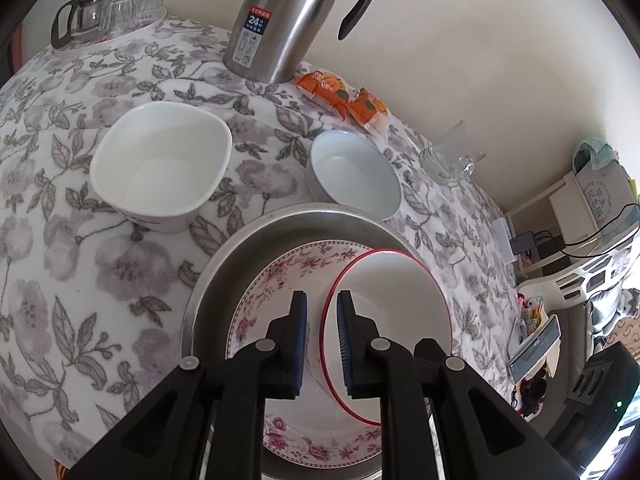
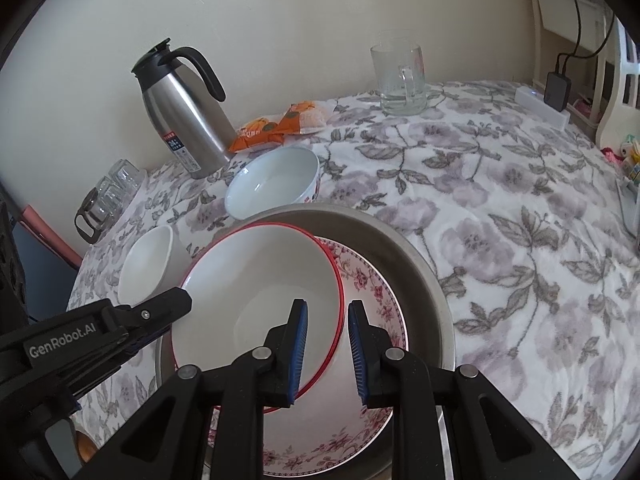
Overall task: Organize plates and bowls
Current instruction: 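Open both grippers and release the strawberry bowl in the basin, then move both grippers to the square white bowl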
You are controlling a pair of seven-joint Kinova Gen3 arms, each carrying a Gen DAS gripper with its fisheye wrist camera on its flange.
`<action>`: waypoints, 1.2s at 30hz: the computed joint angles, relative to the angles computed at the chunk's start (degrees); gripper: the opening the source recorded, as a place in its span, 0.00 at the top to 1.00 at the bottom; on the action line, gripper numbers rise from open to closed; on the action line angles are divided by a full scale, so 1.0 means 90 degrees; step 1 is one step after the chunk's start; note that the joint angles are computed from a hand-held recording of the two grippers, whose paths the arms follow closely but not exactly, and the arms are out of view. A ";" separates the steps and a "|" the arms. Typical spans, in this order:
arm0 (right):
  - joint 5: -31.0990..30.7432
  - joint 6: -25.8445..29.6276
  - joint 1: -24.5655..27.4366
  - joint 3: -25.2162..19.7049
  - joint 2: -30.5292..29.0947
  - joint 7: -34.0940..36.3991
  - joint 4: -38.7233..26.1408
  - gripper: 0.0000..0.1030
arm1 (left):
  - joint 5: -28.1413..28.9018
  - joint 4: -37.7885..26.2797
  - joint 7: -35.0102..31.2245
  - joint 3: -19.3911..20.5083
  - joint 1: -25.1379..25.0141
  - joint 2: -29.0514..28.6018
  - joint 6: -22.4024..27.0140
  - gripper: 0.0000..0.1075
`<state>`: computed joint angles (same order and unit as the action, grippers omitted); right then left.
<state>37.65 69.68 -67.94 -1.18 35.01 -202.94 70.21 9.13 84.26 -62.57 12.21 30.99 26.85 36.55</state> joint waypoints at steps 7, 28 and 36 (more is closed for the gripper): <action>-0.0027 0.0171 -0.0011 0.0009 0.0061 0.0112 -0.0149 0.63 | -0.0572 0.0000 0.0586 -0.0402 0.0376 -0.0186 0.0033 0.59; -0.0217 0.0598 0.0011 0.0030 0.0205 0.0251 -0.0351 0.02 | -0.2687 -0.0496 0.2821 -0.0999 0.1153 0.0030 0.1323 0.19; 0.0093 0.1030 -0.0203 0.0146 0.0373 0.0479 -0.0768 0.00 | -0.3306 -0.0354 0.3444 -0.1131 0.1212 -0.0171 0.1437 0.18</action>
